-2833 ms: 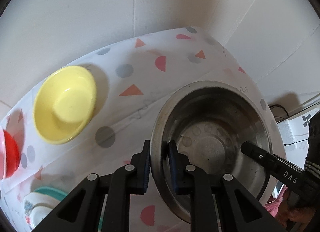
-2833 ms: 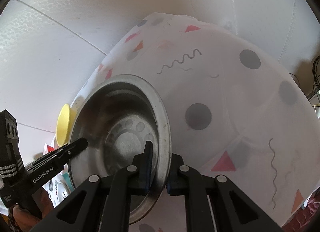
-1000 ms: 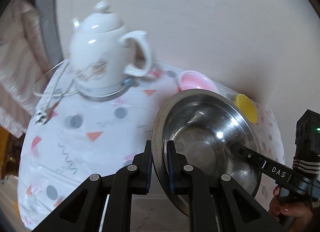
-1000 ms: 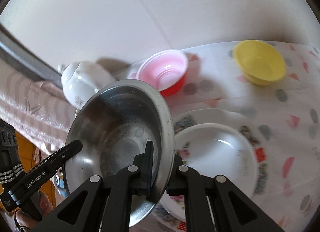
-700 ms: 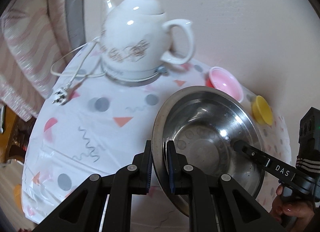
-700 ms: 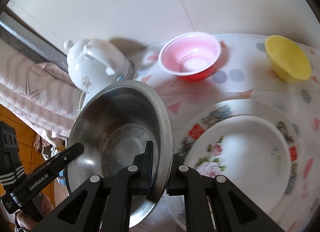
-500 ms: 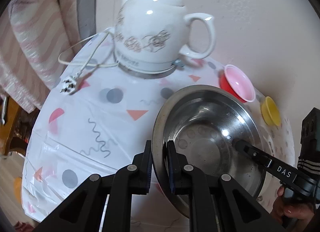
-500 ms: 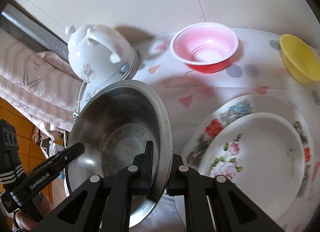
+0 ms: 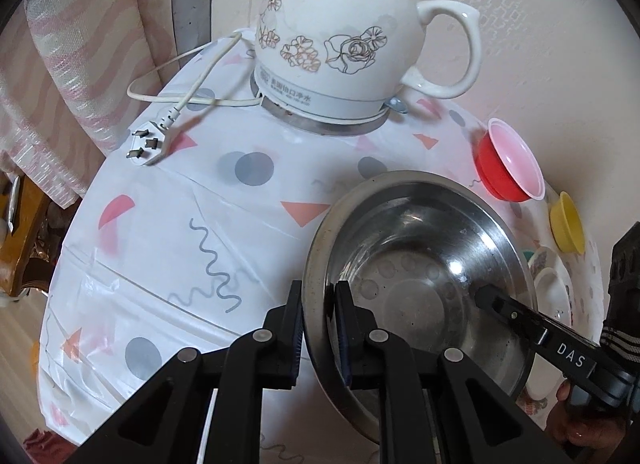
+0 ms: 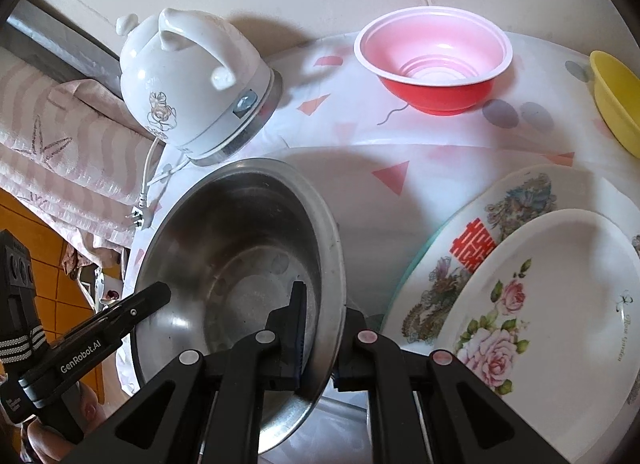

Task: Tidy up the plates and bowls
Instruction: 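Lift the steel bowl with both grippers and carry it beside the white kettle, then lower the steel bowl onto the table and open both grippers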

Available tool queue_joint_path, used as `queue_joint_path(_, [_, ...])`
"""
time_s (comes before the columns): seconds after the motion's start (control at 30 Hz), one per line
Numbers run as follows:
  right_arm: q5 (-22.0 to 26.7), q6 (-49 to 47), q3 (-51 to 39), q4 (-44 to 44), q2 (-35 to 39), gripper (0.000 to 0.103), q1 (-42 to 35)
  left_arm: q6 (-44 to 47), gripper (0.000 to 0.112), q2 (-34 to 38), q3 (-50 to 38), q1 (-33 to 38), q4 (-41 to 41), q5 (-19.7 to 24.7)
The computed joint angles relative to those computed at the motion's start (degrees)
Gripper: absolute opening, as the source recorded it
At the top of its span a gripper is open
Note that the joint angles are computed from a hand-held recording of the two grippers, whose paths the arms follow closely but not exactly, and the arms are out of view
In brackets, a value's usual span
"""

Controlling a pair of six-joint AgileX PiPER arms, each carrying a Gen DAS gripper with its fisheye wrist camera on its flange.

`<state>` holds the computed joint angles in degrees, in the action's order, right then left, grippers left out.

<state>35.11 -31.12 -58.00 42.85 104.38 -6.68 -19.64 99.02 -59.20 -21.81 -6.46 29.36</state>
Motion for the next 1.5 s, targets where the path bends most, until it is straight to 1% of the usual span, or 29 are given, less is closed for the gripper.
queue_joint_path(0.13, [0.2,-0.7,-0.5,1.0,1.4,0.012,0.1,0.0,0.016,1.0,0.1,0.4,-0.6,-0.4])
queue_joint_path(0.2, [1.2,-1.1,-0.6,1.4,1.5,0.013,-0.4,0.7,0.016,1.3,0.2,0.7,-1.6,-0.6])
queue_joint_path(0.27, [2.8,-2.0,-1.0,2.3,1.6,0.019,-1.3,0.8,0.017,1.4,0.2,0.6,-1.8,-0.7])
queue_joint_path(0.33, [4.1,-3.2,-0.8,3.6,1.0,0.023,-2.3,0.4,0.017,1.5,0.2,0.3,-1.1,-0.8])
queue_joint_path(0.47, [5.4,-2.2,-1.1,0.5,-0.6,0.023,-2.8,0.5,0.017,1.6,0.2,0.4,-1.3,-0.9])
queue_joint_path(0.67, [7.3,-3.5,0.9,0.9,-3.6,0.023,-5.2,-1.0,0.017,1.9,-0.2,0.2,-0.2,-0.9])
queue_joint_path(0.7, [6.9,-3.6,1.2,0.3,-4.0,0.022,-4.9,-1.2,0.017,2.0,-0.3,0.2,-0.1,-0.9])
queue_joint_path(0.77, [5.8,-2.9,1.7,-1.1,-4.4,0.013,-4.4,-1.9,0.017,2.2,-0.7,0.1,0.5,-0.7])
queue_joint_path(0.8, [5.6,-2.6,2.0,-0.9,-4.3,0.012,-4.6,-2.1,0.017,2.2,-0.8,0.0,0.8,-0.6])
queue_joint_path(0.87, [5.9,-3.5,2.4,0.9,-4.0,0.012,-5.4,-2.6,0.018,2.5,-1.4,-0.2,1.7,-0.2])
queue_joint_path(1.1, [5.2,-5.2,4.1,2.5,-5.1,0.013,-5.4,-4.1,0.019,3.1,-2.2,-0.2,2.3,0.6])
queue_joint_path(1.2, [6.1,-6.3,5.0,4.5,-5.6,0.015,-6.5,-5.3,0.019,2.8,-2.4,-0.3,2.9,1.2])
queue_joint_path(1.23, [6.5,-7.0,5.4,5.6,-5.9,0.018,-7.1,-5.8,0.019,2.5,-2.2,-0.5,3.2,1.3])
queue_joint_path(1.27, [6.7,-7.3,5.6,6.0,-6.2,0.019,-7.6,-6.3,0.019,2.3,-2.2,-0.6,3.8,1.5])
queue_joint_path(1.5, [6.4,-8.1,6.7,5.5,-7.6,0.019,-8.0,-9.2,0.020,0.7,-1.7,-1.2,5.7,2.3])
